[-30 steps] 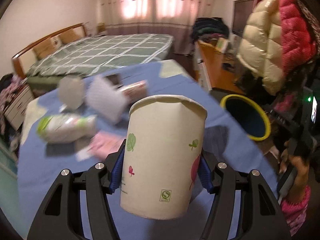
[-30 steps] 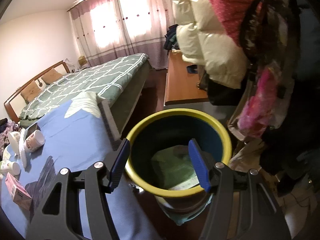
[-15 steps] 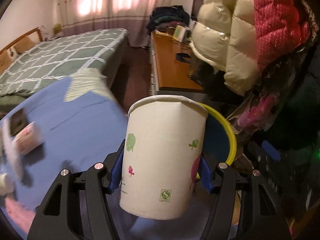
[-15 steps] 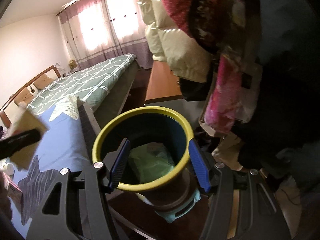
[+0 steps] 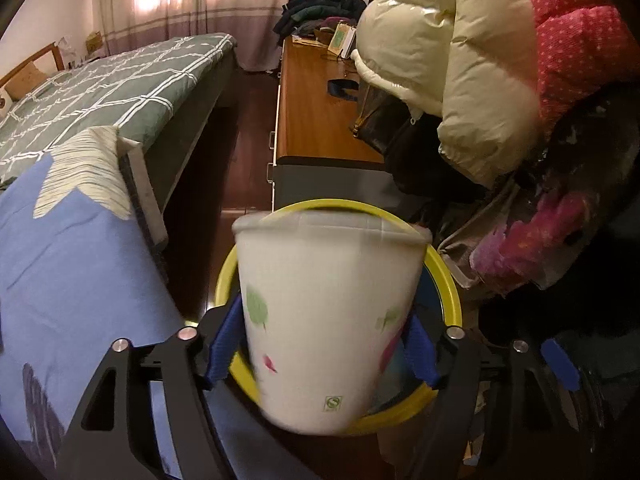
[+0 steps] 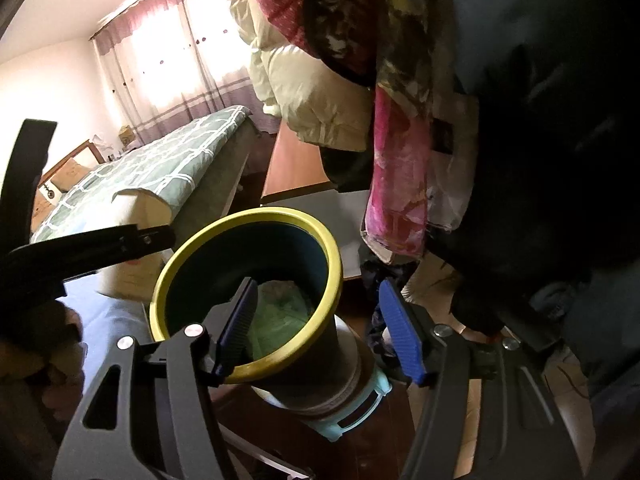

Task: Collect trash
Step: 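Carry the paper cup over the yellow bin and open the left gripper, then move the right gripper to the pink milk carton and grasp it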

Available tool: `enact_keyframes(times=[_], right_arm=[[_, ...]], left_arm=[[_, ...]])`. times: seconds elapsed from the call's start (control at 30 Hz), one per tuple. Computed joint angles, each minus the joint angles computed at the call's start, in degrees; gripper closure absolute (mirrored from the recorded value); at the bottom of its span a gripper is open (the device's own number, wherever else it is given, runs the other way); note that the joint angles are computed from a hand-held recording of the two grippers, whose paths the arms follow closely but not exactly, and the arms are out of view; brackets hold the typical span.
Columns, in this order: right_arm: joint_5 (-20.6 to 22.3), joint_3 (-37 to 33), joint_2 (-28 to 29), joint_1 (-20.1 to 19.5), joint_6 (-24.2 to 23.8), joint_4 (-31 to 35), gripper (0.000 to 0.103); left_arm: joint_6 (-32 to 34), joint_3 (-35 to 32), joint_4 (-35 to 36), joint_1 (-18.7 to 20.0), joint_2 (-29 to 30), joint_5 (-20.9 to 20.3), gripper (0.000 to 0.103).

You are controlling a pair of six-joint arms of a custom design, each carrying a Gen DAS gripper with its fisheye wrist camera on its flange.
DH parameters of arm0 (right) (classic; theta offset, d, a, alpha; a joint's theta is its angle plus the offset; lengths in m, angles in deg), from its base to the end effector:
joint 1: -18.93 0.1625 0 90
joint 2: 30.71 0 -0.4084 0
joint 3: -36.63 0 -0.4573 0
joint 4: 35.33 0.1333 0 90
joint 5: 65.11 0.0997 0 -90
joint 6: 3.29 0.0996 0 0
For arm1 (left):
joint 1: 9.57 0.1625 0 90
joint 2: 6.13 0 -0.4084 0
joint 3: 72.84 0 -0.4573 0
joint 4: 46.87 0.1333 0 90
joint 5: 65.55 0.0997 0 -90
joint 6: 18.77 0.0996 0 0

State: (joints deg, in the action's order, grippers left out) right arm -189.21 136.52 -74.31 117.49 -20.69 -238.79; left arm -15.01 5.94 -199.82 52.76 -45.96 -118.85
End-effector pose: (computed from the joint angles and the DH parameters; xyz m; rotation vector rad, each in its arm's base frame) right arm 0.1768 -0.6539 0.1028 0.1382 -2.2643 1.1626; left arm -0.1974 -0.7917 0.1042 0.5104 2.4683 -0.6956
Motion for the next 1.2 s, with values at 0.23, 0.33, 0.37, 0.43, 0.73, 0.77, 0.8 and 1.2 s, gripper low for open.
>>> enact_keyframes(times=[0.23,0.33,0.37,0.43,0.73,0.77,0.8,1.2], right_arm=[[0.07,-0.62,0.69,0.67,-0.46,0.96,0.041],[0.56,-0.83,1.1,1.33,-0.81,1.38,0.04],[0.83,-0.95,1.28,1.62,-0.98,1.61,0.04],[1.19,-1.03,1.7,2.26,-1.31,1.79,0.039],[4.3,-4.28,6.05,7.25,-4.23,5.68,0.036],[4.72,-4.79,6.75,7.91,-4.69,6.12,0.036],[5.22,-5.29,7.61,8.9,-5.32,6.59,0.035],[14.2,-9.82,13.71,16.38,-10.31,16.7,0.032]], left_arm=[[0.48,5.27,-4.29,-0.86,-4.37,1.35,0.017],[1.86,12.19,-9.75,-1.85,-10.13,2.31,0.015],[2.13,14.07,-11.14,-2.14,-11.78,2.93,0.014],[3.5,19.48,-15.68,-2.86,-16.54,4.73,0.013],[9.83,37.77,-35.98,-3.4,-35.51,17.86,0.009],[11.22,39.36,-38.91,-3.0,-37.4,19.92,0.009],[12.33,40.2,-40.77,-2.67,-38.48,21.29,0.009],[28.04,42.1,-66.7,8.49,-45.51,32.18,0.008]])
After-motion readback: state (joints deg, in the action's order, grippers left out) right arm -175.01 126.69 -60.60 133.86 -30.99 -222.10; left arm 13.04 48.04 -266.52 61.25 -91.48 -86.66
